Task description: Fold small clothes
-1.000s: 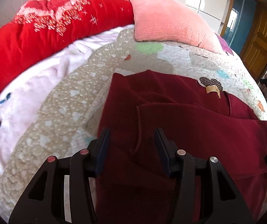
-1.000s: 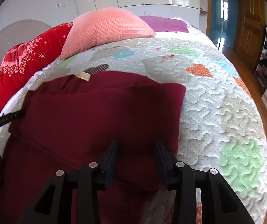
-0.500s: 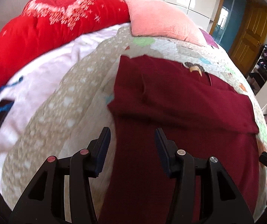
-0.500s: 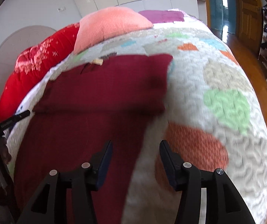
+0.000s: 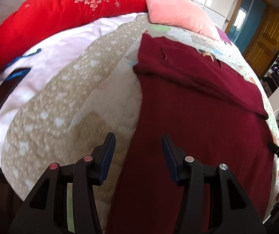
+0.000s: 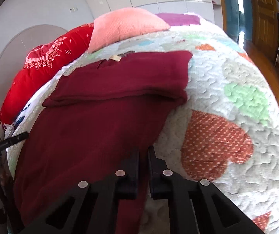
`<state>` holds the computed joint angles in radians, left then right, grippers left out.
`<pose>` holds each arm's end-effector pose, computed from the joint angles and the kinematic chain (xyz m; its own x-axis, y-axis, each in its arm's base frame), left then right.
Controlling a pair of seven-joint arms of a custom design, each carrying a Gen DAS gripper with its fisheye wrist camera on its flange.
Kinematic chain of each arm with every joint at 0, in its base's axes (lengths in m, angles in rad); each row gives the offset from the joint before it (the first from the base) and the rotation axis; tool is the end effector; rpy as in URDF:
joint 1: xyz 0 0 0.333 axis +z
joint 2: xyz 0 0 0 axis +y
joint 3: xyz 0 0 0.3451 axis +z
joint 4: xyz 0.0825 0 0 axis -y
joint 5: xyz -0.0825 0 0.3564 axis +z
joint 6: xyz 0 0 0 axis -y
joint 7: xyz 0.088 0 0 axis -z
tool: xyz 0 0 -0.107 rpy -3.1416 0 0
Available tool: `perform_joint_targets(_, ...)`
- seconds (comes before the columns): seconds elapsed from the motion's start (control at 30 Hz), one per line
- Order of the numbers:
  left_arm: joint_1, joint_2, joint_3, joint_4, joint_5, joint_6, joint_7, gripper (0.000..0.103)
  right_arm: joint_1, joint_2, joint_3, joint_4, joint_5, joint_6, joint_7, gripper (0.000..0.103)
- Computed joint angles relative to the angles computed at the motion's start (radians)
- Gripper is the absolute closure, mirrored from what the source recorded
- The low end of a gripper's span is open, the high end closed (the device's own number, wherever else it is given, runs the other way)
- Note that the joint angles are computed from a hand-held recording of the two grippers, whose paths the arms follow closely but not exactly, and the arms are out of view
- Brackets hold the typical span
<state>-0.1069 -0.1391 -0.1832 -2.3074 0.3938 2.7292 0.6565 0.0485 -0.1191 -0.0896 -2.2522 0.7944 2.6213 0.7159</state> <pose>0.4789 -0.1617 0.5061 0.2465 -0.9560 0.1593 -0.7806 -0.2933 -0.5519 0.5096 -0.0390 0.5057 0.2745 -0.9365 -0.2180 -0.7801 -0.0843 -0.6199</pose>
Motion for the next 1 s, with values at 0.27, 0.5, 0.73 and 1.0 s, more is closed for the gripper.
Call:
perform_joint_targets(0.27, -0.01, -0.011, -0.006, -0.037, 0.001, 0.006, -0.013, 0.047, -0.008, -0.021, 0.005, -0.033, -0.069, 0.038, 0.051, 0.097)
perform_joint_targets(0.5, -0.004, -0.015, -0.019, -0.062, 0.029, 0.032, -0.057, 0.035, -0.028, -0.085, -0.047, -0.04, -0.018, -0.176, 0.04, 0.056)
perform_joint_targets(0.73, -0.036, -0.02, 0.0, -0.051, -0.039, -0.009, 0.006, 0.031, -0.004, -0.172, -0.016, -0.181, 0.015, -0.077, -0.048, 0.095)
perform_joint_targets(1.0, -0.019, -0.06, -0.025, -0.113, -0.027, 0.038, 0.017, 0.024, -0.017, -0.171, -0.031, -0.193, -0.081, -0.025, 0.003, 0.097)
